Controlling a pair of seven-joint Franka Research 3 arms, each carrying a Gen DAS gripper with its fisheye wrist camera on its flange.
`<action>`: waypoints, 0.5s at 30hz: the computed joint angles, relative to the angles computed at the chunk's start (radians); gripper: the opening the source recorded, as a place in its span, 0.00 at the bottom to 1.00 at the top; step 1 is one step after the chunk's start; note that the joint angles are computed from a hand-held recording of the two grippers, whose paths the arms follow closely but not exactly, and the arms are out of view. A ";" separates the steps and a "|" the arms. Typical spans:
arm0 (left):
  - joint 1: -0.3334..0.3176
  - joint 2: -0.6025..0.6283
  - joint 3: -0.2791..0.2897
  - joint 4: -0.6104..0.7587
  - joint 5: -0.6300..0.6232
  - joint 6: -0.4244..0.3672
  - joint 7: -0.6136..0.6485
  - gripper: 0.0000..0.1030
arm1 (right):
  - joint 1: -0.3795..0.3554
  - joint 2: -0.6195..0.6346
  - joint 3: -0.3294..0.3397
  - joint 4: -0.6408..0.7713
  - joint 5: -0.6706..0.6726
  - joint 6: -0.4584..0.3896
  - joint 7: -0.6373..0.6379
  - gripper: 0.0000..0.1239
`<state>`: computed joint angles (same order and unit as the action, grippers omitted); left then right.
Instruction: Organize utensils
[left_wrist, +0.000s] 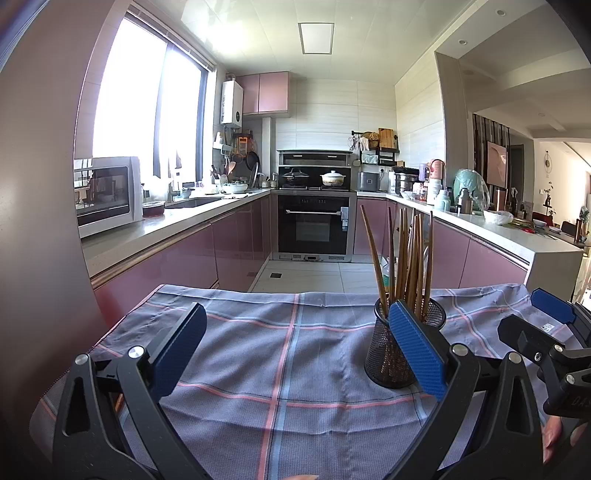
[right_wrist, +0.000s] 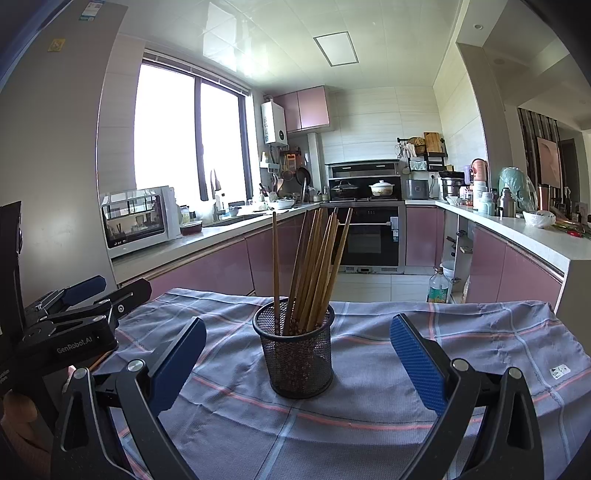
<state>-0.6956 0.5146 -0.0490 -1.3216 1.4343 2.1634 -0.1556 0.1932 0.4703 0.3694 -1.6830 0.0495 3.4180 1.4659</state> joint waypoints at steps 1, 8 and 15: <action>0.000 -0.001 0.000 -0.002 0.000 0.000 -0.002 0.95 | -0.003 0.001 0.003 0.000 -0.002 0.001 0.001 0.78; 0.002 -0.002 -0.001 -0.004 -0.004 0.002 -0.001 0.95 | -0.003 0.001 0.003 -0.001 -0.005 0.001 0.005 0.78; 0.004 -0.001 -0.002 -0.003 -0.008 0.005 0.005 0.95 | -0.009 0.004 0.009 0.001 -0.009 -0.001 0.006 0.78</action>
<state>-0.6913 0.5138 -0.0505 -1.3243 1.4264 2.1689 -0.1509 0.1839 0.4742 0.3783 -1.6817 0.0409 3.4169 1.4716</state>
